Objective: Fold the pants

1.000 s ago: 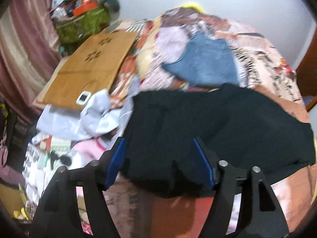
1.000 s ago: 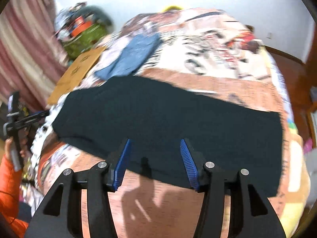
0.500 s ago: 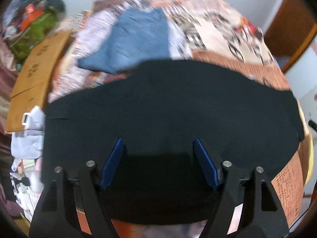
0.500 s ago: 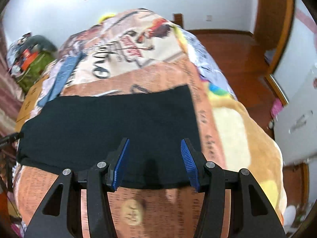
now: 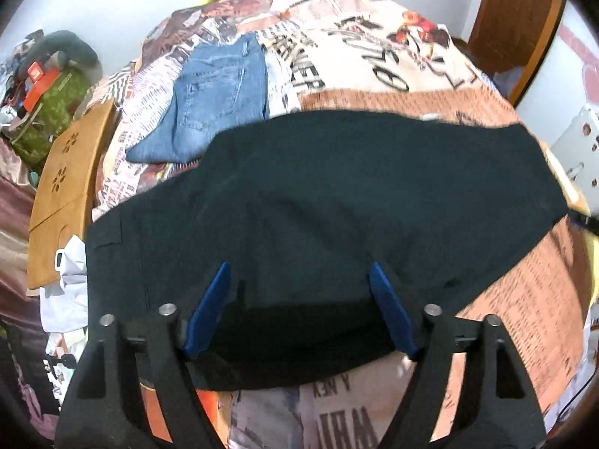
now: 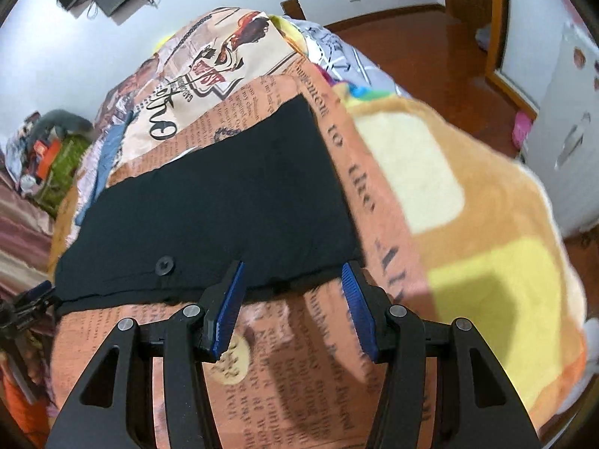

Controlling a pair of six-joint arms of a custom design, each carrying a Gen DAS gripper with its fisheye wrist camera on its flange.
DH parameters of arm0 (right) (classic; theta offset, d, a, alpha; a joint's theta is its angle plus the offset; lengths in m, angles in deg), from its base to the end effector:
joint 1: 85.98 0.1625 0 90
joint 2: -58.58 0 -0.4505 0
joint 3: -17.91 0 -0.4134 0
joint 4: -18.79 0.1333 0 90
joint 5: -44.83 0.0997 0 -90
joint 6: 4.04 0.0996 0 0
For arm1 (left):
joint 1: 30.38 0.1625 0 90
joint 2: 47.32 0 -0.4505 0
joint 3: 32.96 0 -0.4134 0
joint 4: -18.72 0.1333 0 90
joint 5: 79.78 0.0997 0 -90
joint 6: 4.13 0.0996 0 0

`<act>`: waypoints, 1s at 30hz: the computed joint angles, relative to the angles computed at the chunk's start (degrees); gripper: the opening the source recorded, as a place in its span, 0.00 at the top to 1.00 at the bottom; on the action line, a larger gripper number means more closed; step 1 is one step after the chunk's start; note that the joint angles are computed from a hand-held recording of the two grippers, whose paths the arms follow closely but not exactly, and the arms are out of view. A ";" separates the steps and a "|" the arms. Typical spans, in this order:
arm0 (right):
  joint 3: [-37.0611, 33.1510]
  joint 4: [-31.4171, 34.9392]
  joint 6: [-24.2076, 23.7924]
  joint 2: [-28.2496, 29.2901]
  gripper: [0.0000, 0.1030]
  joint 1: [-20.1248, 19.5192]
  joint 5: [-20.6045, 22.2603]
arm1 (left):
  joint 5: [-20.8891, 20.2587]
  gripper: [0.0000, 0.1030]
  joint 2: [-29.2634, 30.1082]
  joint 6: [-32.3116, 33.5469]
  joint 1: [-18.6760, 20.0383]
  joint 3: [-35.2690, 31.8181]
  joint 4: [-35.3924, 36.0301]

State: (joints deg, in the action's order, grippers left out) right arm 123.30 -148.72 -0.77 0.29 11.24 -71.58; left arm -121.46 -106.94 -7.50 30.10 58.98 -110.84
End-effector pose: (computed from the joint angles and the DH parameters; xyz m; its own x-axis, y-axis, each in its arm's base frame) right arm 0.1699 -0.6330 0.2164 -0.9215 0.1594 0.3541 -0.0559 0.8479 -0.5272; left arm -0.1565 -0.6979 0.2770 -0.6527 0.1946 -0.7322 0.4512 0.8762 -0.1694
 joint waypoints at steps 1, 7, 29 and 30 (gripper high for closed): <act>0.37 0.15 0.58 -0.19 0.52 -0.28 1.33 | 0.22 0.17 0.63 0.12 0.03 -0.71 -0.69; 1.94 -1.65 4.45 -0.11 0.51 -1.74 4.28 | -3.33 0.16 4.44 -1.35 1.34 -5.75 2.48; -3.53 -8.85 2.22 4.20 0.89 -2.66 5.45 | -10.73 0.06 14.80 3.50 -0.46 -14.82 5.23; -3.50 -9.67 2.03 4.04 0.90 -2.57 5.65 | -10.94 0.06 14.68 3.58 -0.63 -14.74 4.75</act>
State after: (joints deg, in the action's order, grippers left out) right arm 119.80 -158.38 1.25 4.33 8.67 -65.93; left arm -132.40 -92.25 -3.92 29.47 44.24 -106.09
